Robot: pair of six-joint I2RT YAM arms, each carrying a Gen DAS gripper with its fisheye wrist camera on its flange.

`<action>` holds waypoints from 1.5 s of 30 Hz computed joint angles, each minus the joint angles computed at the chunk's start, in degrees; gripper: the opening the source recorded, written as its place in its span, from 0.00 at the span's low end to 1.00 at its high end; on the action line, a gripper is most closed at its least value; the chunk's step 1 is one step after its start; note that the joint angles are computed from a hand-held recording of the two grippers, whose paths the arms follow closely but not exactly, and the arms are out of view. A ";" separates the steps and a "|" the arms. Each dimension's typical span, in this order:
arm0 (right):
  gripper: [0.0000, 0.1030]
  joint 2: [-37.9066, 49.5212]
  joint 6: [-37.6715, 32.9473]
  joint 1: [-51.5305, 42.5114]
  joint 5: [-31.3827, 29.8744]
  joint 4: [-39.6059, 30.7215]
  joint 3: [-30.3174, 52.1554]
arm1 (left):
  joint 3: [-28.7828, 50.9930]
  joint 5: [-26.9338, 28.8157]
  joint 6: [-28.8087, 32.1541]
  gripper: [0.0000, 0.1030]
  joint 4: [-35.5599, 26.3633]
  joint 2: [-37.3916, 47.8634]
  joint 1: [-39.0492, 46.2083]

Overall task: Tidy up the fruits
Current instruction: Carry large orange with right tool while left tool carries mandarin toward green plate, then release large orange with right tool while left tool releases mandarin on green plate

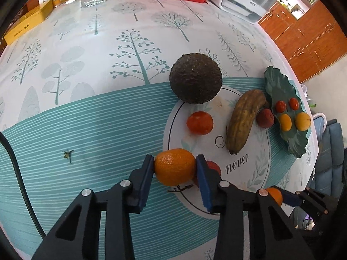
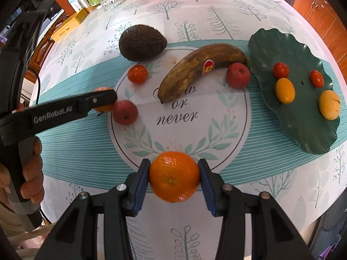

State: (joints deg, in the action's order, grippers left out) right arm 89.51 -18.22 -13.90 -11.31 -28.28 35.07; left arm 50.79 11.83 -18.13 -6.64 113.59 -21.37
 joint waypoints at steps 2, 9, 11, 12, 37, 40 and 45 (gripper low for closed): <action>0.43 -0.47 -0.56 -0.34 -0.10 -0.15 -0.12 | -1.63 -0.95 0.35 0.36 0.46 -1.96 0.09; 0.43 -3.01 -2.76 -0.99 -0.58 -1.94 -0.05 | -5.72 -4.66 0.73 0.36 -2.44 -10.85 -1.00; 0.43 -4.99 -4.69 -2.37 -1.35 -3.69 0.42 | -6.17 -5.81 0.40 0.36 -3.86 -13.83 -2.49; 0.43 -6.12 -6.03 -3.51 -1.83 -4.95 0.76 | -6.15 -6.33 0.18 0.36 -4.67 -15.01 -3.13; 0.43 22.08 -40.62 -30.93 -18.45 -31.30 51.79 | 38.30 -26.22 -27.68 0.36 -30.11 0.82 -33.44; 0.43 29.27 -42.18 -29.96 -18.12 -32.92 60.31 | 44.12 -26.16 -31.47 0.36 -31.60 6.05 -34.51; 0.43 39.84 -42.81 -27.34 -16.63 -34.11 71.07 | 51.70 -25.22 -36.06 0.36 -33.23 13.97 -35.46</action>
